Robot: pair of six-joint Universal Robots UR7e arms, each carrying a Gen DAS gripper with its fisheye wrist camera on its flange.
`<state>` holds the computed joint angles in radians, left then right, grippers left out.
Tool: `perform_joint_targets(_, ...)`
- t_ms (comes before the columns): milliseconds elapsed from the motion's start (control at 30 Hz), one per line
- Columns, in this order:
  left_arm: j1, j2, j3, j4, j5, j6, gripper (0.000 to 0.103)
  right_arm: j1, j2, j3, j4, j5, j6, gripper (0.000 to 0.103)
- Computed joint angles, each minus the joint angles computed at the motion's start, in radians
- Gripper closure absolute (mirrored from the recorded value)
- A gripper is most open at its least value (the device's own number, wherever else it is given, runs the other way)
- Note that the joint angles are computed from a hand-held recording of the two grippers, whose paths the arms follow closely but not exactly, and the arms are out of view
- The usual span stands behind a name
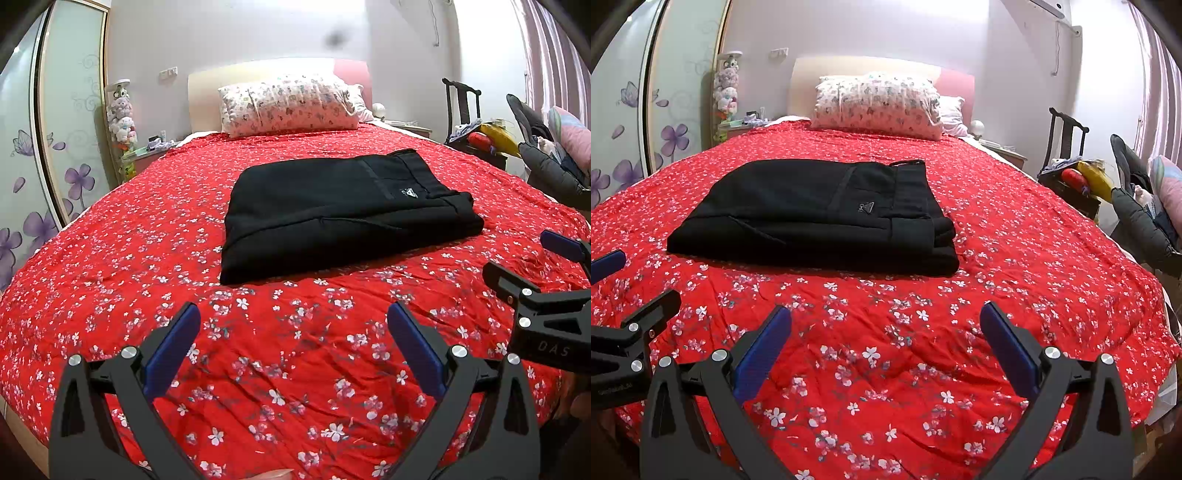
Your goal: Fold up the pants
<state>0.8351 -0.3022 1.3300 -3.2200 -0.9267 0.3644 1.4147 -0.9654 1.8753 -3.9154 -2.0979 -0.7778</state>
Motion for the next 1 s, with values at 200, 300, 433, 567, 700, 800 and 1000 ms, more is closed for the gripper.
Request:
perform_joint_targets(200, 0.002, 0.001, -0.002, 0.0, -0.002, 0.002, 0.002, 0.0, -0.001, 0.0, 0.003, 0.0, 0.001, 0.001)
perform_joint_targets(300, 0.002, 0.001, -0.001, 0.002, -0.003, 0.001, 0.002, -0.002, -0.002, 0.002, 0.004, 0.002, 0.001, 0.001)
perform_joint_targets(433, 0.002, 0.001, -0.002, 0.002, -0.002, 0.002, 0.002, -0.004, -0.003, 0.003, 0.005, 0.003, 0.002, 0.001)
perform_joint_targets(567, 0.002, 0.001, -0.002, 0.002, -0.003, 0.003, 0.002, -0.003, -0.002, 0.0, 0.007, 0.002, 0.001, 0.001)
perform_joint_targets(700, 0.002, 0.001, -0.001, 0.004, -0.004, 0.002, 0.002, -0.003, -0.003, 0.001, 0.007, 0.001, 0.001, 0.001)
perform_joint_targets(800, 0.003, 0.001, -0.001, 0.004, -0.004, 0.004, 0.002, -0.01, -0.003, 0.003, 0.008, 0.009, 0.0, 0.001)
perform_joint_targets(1000, 0.003, 0.001, -0.001, 0.004, -0.004, 0.003, 0.002, -0.01, -0.005, 0.002, 0.011, 0.009, 0.0, 0.001)
